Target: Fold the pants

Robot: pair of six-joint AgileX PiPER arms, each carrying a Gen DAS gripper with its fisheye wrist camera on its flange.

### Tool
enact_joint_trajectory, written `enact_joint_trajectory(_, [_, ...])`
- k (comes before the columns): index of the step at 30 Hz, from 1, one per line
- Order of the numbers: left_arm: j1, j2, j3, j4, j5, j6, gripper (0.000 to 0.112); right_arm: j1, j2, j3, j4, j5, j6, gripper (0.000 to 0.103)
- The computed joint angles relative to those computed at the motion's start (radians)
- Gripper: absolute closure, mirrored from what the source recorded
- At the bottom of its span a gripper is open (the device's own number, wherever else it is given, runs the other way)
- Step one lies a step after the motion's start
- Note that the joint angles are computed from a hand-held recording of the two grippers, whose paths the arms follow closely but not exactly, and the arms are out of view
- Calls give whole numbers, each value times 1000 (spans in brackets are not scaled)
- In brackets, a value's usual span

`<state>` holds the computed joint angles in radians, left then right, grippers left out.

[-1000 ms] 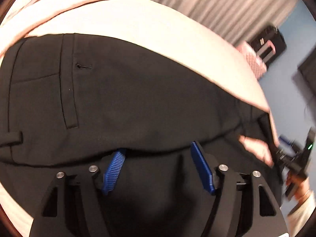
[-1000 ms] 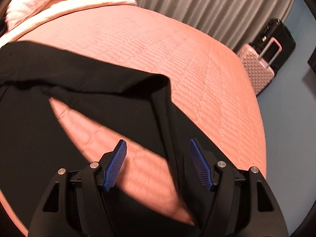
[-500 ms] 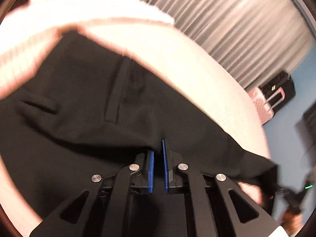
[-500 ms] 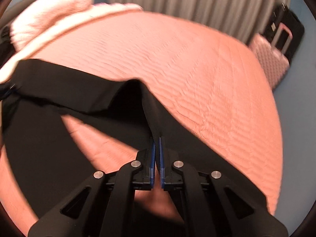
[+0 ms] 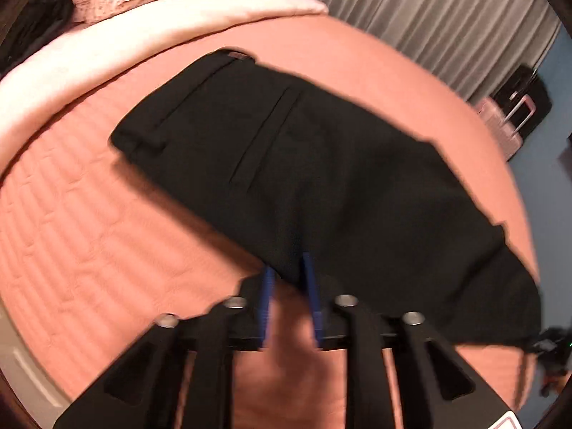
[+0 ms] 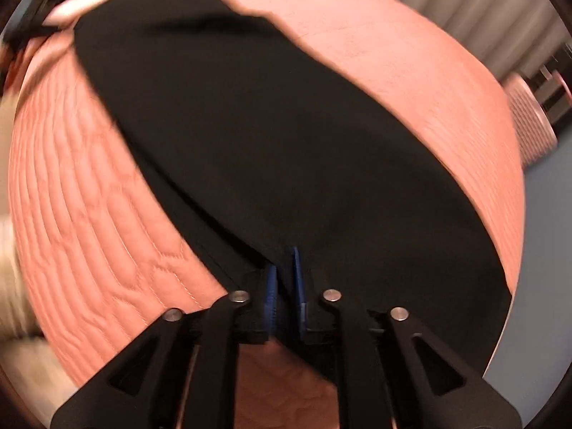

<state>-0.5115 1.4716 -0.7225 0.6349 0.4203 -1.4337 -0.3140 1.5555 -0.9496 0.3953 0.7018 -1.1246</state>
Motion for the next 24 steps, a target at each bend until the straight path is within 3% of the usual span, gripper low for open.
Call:
enact_joint_trajectory(2, [-45, -97, 73, 80, 84, -82, 86, -57, -88, 19, 114, 51, -51, 65])
enact_joint_trajectory(3, [-53, -137, 102, 82, 121, -96, 83, -59, -130, 15, 139, 86, -45, 64])
enact_joint_trajectory(5, [-33, -229, 163, 69, 193, -107, 78, 6, -172, 3, 139, 75, 14, 64])
enact_joint_trajectory(7, [73, -291, 184, 38, 177, -3, 78, 175, -139, -64, 123, 47, 115, 64])
enact_joint_trajectory(9, [167, -248, 121, 48, 160, 94, 78, 329, -46, -165, 59, 12, 222, 64])
enact_joint_trajectory(11, [244, -179, 37, 20, 74, 173, 78, 439, 72, -271, 37, -48, 305, 64])
enact_joint_trajectory(12, [264, -135, -12, 27, 21, 180, 77, 464, 124, -327, 25, -32, 352, 64])
enact_joint_trajectory(14, [277, -5, -141, -18, -43, 255, 63, 478, 208, -395, 45, 16, 406, 64])
enact_joint_trajectory(16, [266, 175, -321, -86, -20, 377, 60, 482, 269, -412, 64, 12, 441, 64])
enact_joint_trajectory(19, [244, 456, -613, -26, 174, 472, 57, 413, 262, -363, -1, -3, 518, 65])
enact_joint_trajectory(20, [256, 517, -672, -36, 206, 508, 55, 383, 248, -343, -37, -15, 553, 65])
enact_joint_trajectory(22, [291, 543, -716, -35, 204, 522, 46, 265, 205, -303, -152, -37, 639, 65])
enact_joint_trajectory(24, [323, 563, -752, -119, 203, 612, 46, 112, 156, -279, -237, -28, 684, 65])
